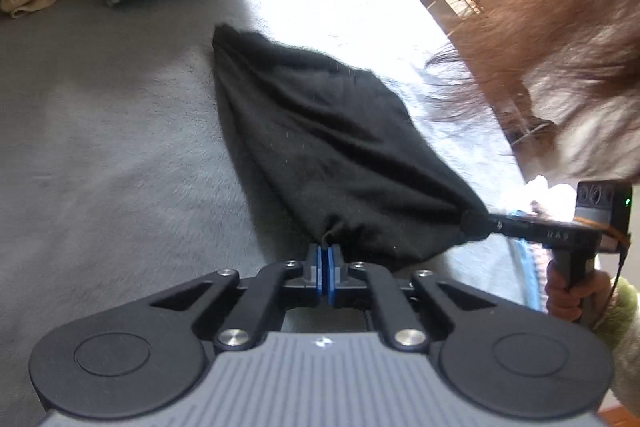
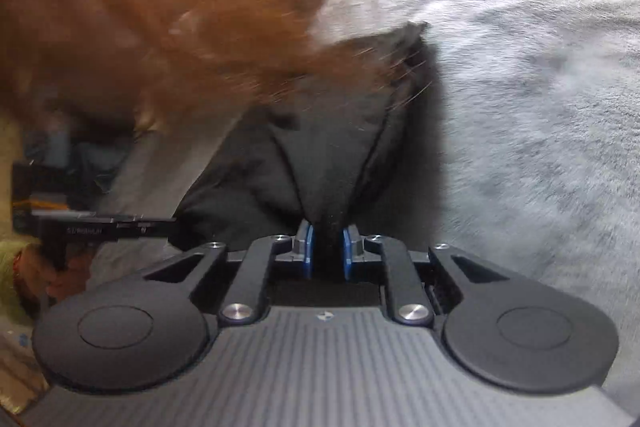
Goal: Fold clothes
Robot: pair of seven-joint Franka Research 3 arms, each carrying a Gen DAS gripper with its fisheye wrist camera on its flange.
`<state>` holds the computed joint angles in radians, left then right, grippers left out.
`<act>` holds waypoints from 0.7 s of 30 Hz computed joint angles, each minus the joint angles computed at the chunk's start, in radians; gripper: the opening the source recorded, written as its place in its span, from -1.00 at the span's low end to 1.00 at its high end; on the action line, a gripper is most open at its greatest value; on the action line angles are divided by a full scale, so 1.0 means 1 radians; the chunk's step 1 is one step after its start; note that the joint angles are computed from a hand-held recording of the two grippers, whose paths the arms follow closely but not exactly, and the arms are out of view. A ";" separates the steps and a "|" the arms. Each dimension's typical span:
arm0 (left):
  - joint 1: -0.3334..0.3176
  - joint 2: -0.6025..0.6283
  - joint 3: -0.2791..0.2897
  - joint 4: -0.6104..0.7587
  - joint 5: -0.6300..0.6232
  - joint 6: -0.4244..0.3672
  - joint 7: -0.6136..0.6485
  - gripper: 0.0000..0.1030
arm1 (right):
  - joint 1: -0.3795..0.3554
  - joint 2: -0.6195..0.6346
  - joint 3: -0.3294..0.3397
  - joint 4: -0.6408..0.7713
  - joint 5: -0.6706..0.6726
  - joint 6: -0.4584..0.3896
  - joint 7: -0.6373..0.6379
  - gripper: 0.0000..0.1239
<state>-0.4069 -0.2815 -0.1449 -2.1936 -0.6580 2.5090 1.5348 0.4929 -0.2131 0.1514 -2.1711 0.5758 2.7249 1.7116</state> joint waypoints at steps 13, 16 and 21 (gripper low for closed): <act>-0.029 -0.215 0.022 -0.093 0.151 -0.654 -0.018 -0.93 | 0.046 -0.281 0.193 -0.179 -0.113 -0.325 0.567 -0.66; -0.016 -0.222 0.030 -0.063 0.191 -0.662 0.090 -0.68 | 0.023 -0.252 0.247 -0.108 -0.253 -0.498 0.782 -0.55; 0.034 -0.206 0.014 0.026 0.287 -0.600 0.145 -0.37 | -0.011 -0.312 0.368 -0.027 -0.489 -0.551 1.082 -0.56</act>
